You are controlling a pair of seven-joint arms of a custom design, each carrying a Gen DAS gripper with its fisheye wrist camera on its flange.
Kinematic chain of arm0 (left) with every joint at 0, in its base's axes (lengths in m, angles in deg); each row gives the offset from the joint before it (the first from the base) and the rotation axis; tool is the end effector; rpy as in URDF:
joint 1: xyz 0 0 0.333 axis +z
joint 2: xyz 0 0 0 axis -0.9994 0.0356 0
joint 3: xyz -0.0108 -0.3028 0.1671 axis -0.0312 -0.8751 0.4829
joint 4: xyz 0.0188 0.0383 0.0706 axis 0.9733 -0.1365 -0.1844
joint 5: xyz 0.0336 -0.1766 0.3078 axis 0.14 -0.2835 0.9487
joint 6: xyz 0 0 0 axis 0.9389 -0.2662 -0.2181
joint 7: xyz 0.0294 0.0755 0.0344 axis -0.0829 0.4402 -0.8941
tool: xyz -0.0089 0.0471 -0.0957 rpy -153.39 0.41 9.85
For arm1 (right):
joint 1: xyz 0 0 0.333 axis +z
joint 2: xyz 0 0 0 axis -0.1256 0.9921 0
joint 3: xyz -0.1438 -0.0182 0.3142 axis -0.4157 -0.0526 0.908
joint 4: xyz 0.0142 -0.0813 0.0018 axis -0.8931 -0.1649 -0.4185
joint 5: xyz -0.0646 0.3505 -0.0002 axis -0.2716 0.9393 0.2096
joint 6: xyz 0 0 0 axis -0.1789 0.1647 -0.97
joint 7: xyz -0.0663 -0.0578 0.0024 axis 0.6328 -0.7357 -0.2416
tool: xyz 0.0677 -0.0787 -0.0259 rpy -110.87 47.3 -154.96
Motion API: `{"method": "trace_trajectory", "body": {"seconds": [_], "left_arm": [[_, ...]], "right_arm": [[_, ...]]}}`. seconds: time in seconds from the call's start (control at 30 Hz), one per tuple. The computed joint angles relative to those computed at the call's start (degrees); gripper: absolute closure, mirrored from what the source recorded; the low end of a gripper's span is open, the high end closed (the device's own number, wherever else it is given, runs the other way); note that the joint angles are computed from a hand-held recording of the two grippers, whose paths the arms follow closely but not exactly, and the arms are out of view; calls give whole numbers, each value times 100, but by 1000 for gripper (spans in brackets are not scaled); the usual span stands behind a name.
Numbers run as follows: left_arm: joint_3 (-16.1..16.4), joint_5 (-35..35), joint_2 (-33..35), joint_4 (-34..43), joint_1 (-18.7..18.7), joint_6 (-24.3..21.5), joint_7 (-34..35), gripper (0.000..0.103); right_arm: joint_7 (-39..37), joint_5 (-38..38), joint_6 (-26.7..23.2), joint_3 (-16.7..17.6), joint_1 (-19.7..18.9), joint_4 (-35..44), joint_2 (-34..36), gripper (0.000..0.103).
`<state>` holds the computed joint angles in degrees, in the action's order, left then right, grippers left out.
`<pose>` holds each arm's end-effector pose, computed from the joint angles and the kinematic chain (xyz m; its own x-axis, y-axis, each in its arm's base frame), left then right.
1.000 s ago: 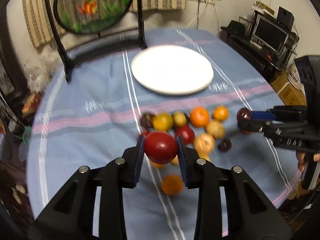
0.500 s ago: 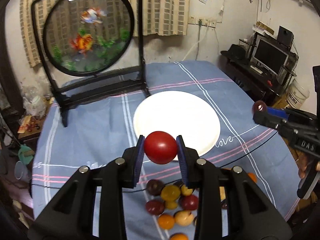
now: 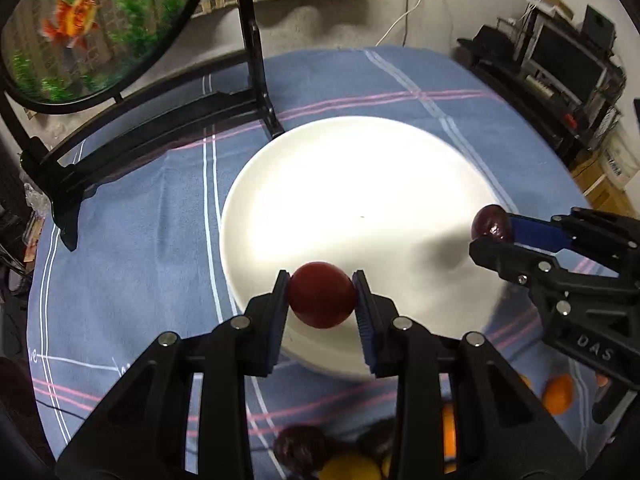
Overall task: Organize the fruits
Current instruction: 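Carry both fruits over the white plate and open both tools to drop them, then grasp a mandarin with the left tool while the right tool grasps a red cherry tomato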
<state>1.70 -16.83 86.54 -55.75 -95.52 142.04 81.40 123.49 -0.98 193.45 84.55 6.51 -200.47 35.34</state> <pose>0.6498 -0.1804 0.4121 -0.7575 -0.6522 -0.0286 -0.5414 0.6520 -0.5308 0.5335 0.1650 0.4045 -0.2527 -0.9539 -0.1617 -0.7280 0.2976 -0.6177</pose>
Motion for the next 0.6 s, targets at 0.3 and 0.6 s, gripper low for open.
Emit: {"method": "trace_trajectory", "body": {"seconds": [0.3, 0.6], "left_arm": [[184, 351, 334, 128, -294, 635, -586, 36], [-55, 109, -52, -246, -60, 803, -316, 36]], "right_arm": [[-780, 549, -409, 32, -8, 339, 344, 59], [593, -594, -91, -109, 98, -84, -231, 37]]}}
